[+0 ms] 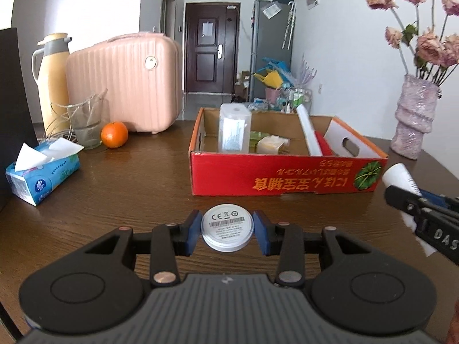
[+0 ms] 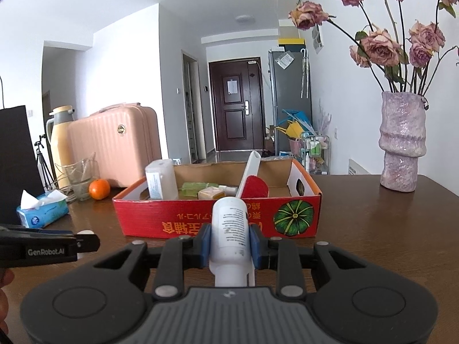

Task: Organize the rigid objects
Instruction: 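Carry the white lid and spray bottle over the cardboard box with both grippers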

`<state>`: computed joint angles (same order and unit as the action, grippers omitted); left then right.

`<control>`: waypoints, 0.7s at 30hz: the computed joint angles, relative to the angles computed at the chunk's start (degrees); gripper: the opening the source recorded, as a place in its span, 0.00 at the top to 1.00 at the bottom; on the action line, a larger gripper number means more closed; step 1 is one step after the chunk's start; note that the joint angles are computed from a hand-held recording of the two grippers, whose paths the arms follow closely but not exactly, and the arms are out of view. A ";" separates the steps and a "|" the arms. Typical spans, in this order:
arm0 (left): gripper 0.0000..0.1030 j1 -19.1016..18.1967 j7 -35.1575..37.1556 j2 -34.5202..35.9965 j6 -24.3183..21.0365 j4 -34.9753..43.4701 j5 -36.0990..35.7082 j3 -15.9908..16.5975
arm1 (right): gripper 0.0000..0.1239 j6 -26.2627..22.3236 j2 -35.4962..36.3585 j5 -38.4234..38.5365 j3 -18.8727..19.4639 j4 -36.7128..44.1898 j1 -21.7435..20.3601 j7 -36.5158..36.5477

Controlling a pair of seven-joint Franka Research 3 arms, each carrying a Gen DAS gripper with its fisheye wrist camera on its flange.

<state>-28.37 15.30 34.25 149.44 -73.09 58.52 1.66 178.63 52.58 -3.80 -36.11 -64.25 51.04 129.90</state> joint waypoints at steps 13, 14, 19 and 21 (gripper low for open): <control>0.61 -1.37 -4.36 0.02 0.01 2.63 6.87 -0.25 | 0.78 2.11 0.94 5.53 -5.96 -1.42 3.76 1.01; 0.61 -1.55 -3.97 0.64 -0.08 3.66 6.70 -0.03 | 0.78 2.06 1.09 5.94 -5.40 -0.76 3.14 1.05; 0.61 -2.36 -1.45 4.60 -1.20 10.47 4.75 1.16 | 0.78 -1.03 3.83 5.43 -3.02 6.56 -0.91 1.82; 0.61 -2.53 -0.11 6.80 -1.85 14.03 3.16 1.62 | 0.78 -3.33 5.95 4.30 -2.42 11.29 -2.92 3.03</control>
<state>-30.90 15.19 41.05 147.59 -59.06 61.69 3.28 175.31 58.52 0.50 -38.53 -52.96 48.12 132.93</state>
